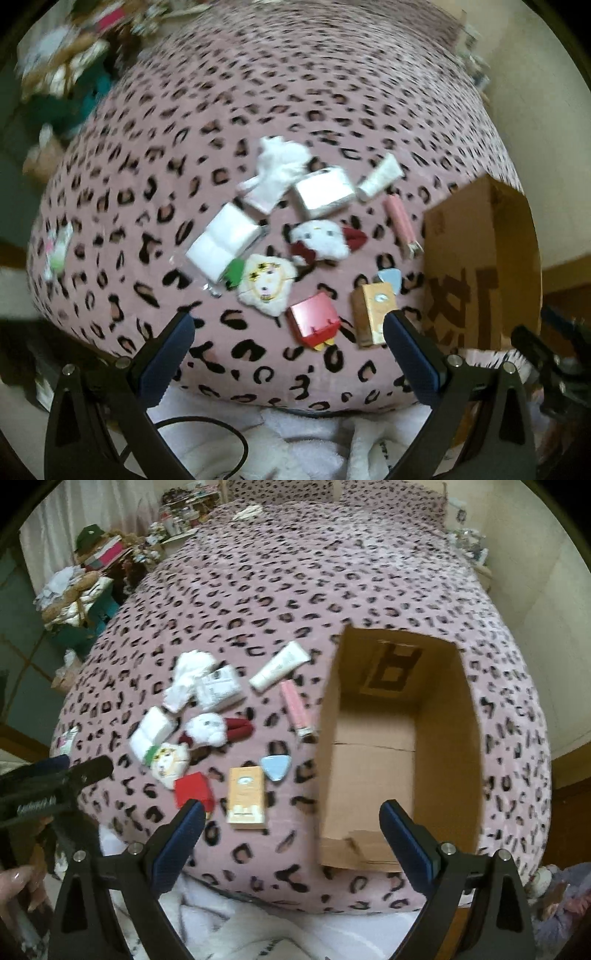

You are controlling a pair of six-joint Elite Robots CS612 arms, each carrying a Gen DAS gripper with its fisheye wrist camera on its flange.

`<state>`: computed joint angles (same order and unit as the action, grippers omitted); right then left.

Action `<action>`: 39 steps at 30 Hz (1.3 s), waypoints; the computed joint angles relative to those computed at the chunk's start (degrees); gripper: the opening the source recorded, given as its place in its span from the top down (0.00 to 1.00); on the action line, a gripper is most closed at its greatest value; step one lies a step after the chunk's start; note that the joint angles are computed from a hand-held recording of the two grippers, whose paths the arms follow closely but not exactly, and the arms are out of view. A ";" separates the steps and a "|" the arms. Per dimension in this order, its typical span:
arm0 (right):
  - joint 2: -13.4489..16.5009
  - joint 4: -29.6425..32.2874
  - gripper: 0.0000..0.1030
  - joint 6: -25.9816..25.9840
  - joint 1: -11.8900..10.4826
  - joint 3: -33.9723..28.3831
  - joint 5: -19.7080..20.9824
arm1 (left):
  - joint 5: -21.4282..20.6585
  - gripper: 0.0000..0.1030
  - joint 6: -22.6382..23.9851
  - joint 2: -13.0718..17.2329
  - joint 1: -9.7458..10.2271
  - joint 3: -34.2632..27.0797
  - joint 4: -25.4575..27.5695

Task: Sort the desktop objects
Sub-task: 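Move the left gripper toward the white tissue pack while the right approaches the yellow box, then grasp the white tissue pack with the left gripper while the right grasps the yellow Butter bear box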

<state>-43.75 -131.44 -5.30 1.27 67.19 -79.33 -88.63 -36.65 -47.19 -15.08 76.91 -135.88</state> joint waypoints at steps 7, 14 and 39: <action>1.86 4.08 0.05 -1.58 1.56 -2.53 3.21 | -1.44 0.00 -2.86 0.64 2.92 2.39 -0.64; 5.62 10.19 0.05 -1.23 2.75 -6.96 3.45 | 1.75 0.01 2.12 5.26 4.54 -0.96 2.34; 13.93 23.06 0.05 -1.42 3.91 -18.78 4.65 | -4.65 0.01 16.66 17.81 6.42 -16.63 7.79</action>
